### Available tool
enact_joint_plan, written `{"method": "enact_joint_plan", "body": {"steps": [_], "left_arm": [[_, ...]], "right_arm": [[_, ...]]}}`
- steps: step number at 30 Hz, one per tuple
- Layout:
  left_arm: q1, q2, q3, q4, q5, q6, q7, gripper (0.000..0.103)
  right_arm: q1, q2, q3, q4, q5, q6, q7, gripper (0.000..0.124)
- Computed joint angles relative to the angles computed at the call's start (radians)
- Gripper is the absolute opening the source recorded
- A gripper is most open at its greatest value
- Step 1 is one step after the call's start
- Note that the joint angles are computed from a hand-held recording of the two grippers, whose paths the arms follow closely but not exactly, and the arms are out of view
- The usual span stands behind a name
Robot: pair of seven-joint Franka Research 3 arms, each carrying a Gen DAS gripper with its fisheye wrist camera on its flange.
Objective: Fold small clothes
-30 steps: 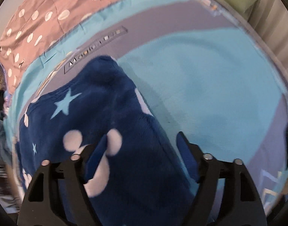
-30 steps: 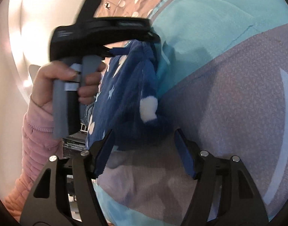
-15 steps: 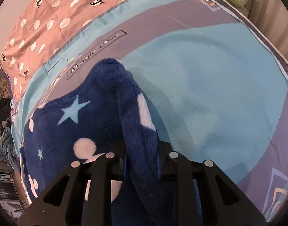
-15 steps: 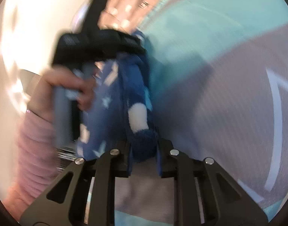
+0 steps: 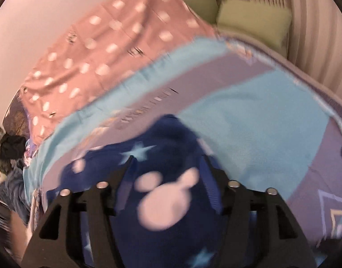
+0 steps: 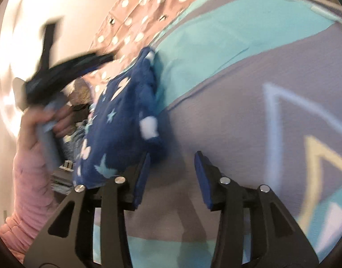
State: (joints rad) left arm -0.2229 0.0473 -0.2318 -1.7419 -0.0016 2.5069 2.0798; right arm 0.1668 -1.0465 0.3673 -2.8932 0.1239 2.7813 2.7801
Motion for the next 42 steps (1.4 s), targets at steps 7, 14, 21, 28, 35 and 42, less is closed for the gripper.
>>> {"method": "enact_joint_plan", "body": {"steps": [7, 14, 21, 28, 35, 42], "left_arm": [[0.181, -0.096, 0.166, -0.023, -0.339, -0.063, 0.146, 0.065], [0.404, -0.096, 0.308, -0.018, -0.62, -0.219, 0.149, 0.064], [0.513, -0.074, 0.356, -0.047, -0.816, -0.557, 0.369, 0.039], [0.553, -0.042, 0.319, -0.063, -0.834, -0.684, 0.537, 0.041], [0.617, 0.05, 0.283, 0.02, -0.94, -0.806, 0.58, 0.008], [0.653, 0.025, 0.288, -0.05, -0.907, -0.823, 0.678, 0.008]], "right_arm": [[0.019, 0.019, 0.005, 0.091, -0.088, -0.087, -0.116, 0.043], [-0.018, 0.405, 0.096, 0.42, -0.219, -0.057, -0.303, 0.045], [-0.008, 0.785, 0.173, 0.773, -0.436, -0.133, -0.342, 0.052], [0.072, 0.956, 0.169, 0.949, -0.568, -0.237, -0.287, 0.058], [0.159, 1.015, 0.109, 1.02, -0.626, -0.37, -0.203, 0.059], [0.251, 1.087, 0.034, 1.111, -0.646, -0.461, -0.266, 0.061]]}}
